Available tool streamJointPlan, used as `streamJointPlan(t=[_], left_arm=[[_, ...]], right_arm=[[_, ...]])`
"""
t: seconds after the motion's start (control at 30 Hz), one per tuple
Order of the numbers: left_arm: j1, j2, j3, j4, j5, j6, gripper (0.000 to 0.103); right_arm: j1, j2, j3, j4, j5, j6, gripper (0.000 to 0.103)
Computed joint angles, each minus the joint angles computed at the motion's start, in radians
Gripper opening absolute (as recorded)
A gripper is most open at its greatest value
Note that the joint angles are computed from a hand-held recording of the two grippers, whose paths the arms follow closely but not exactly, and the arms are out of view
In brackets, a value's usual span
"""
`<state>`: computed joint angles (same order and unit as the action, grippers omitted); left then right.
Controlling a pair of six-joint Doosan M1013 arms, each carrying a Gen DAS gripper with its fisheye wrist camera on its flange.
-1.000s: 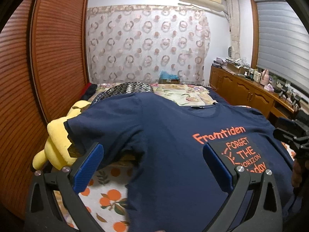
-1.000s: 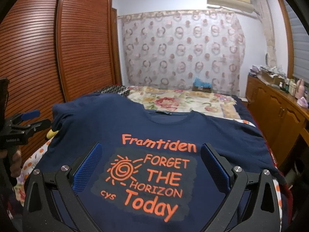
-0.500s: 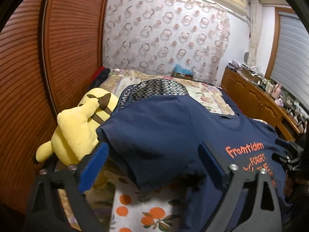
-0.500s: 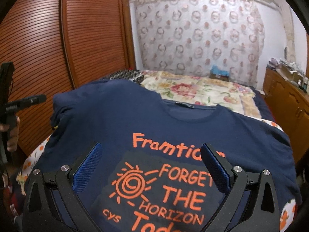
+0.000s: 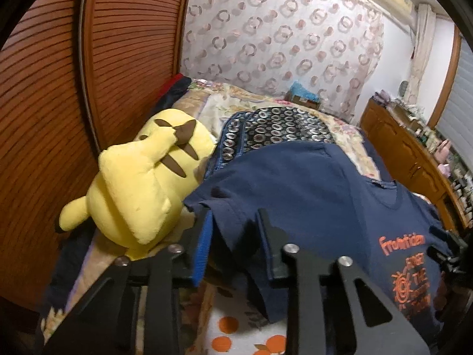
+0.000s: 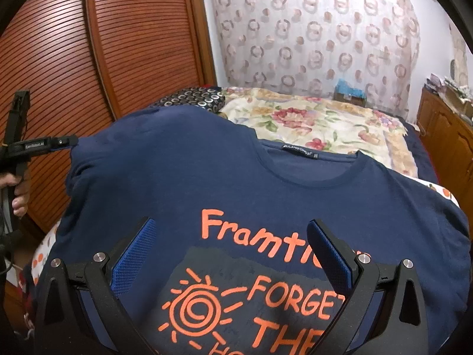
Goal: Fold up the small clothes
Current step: 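Move the left gripper to the sleeve nearest it and grasp it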
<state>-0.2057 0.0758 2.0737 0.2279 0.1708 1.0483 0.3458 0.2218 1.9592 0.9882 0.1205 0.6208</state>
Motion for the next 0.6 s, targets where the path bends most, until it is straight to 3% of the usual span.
streamJointPlan(t=[0.1, 0.13, 0.2, 0.43, 0.53, 0.6], left_arm=[[0.000, 0.005, -0.011, 0.025, 0.035, 0.001, 0.011], [-0.008, 0.004, -0.011, 0.105, 0.044, -0.064, 0.004], [-0.020, -0.003, -0.011, 0.230, 0.051, -0.164, 0.001], [-0.063, -0.062, -0.001, 0.654, 0.013, -0.520, 0.000], [-0.072, -0.069, -0.020, 0.618, -0.009, -0.459, 0.000], [-0.073, -0.065, -0.041, 0.415, -0.041, -0.246, 0.000]], right_arm=[[-0.006, 0.002, -0.004, 0.011, 0.013, -0.013, 0.103], [-0.008, 0.004, -0.006, 0.014, 0.016, -0.017, 0.103], [-0.012, 0.007, -0.008, 0.038, 0.020, -0.039, 0.103], [-0.023, 0.002, -0.002, 0.166, 0.022, -0.156, 0.103], [-0.027, -0.003, 0.004, 0.225, 0.018, -0.211, 0.103], [-0.029, -0.007, 0.007, 0.251, 0.014, -0.233, 0.103]])
